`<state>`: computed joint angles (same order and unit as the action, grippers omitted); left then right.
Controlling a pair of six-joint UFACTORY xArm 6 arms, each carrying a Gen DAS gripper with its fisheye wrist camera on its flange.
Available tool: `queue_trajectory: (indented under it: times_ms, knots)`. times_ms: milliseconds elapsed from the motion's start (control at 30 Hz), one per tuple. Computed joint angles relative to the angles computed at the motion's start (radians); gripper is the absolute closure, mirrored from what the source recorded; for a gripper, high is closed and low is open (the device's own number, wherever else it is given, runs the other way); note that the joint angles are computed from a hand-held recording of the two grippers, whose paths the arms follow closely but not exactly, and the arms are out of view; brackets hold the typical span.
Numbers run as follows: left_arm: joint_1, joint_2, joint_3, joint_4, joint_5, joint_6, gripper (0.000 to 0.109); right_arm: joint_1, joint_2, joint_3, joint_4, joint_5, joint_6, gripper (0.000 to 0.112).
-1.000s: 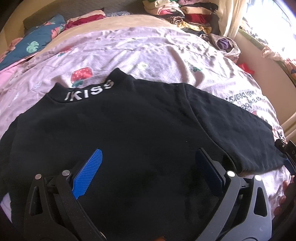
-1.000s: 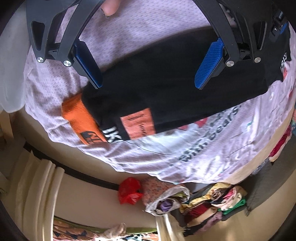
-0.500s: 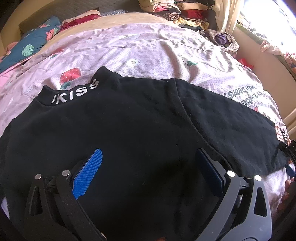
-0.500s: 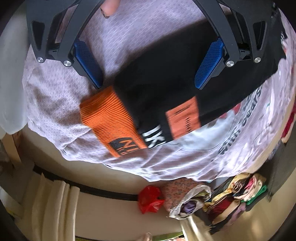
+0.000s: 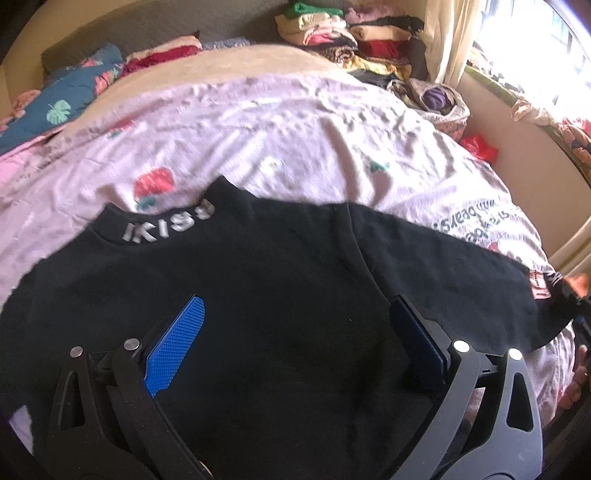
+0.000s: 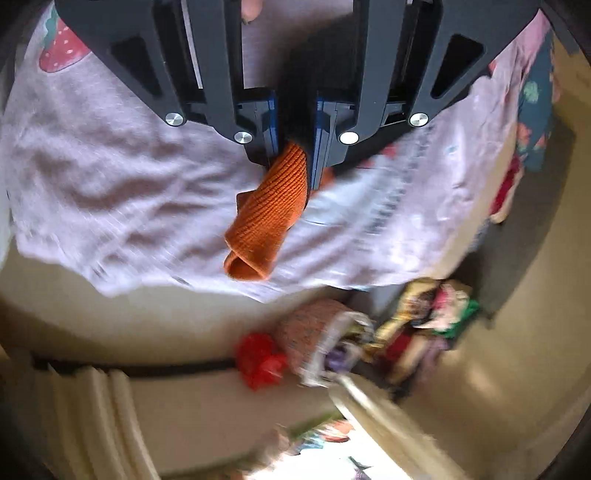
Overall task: Fold small clothes
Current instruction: 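Grasp the orange cuff with the right tool and lift it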
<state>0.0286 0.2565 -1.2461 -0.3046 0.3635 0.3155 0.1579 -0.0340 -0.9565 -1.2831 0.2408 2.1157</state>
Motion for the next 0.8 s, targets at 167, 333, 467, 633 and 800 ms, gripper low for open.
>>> queue_trajectory:
  times_ms: [167, 333, 467, 633, 800]
  knots:
    - [0.026, -0.041, 0.020, 0.025, -0.023, -0.009, 0.014, 0.051, 0.010, -0.081, -0.149, -0.056, 0.027, 0.100]
    - [0.058, -0.072, 0.029, 0.066, -0.020, -0.015, 0.014, 0.114, 0.029, -0.158, -0.177, -0.085, -0.046, 0.100]
    - [0.085, -0.092, 0.032, 0.007, -0.005, 0.037, 0.014, 0.155, 0.076, -0.219, -0.090, -0.118, -0.175, 0.100]
    - [0.130, -0.100, 0.018, -0.080, 0.041, 0.120, 0.014, 0.221, 0.116, -0.274, 0.037, -0.131, -0.359, 0.100]
    - [0.206, -0.094, -0.019, -0.231, 0.143, 0.215, 0.014, 0.291, 0.183, -0.359, 0.169, -0.117, -0.532, 0.100]
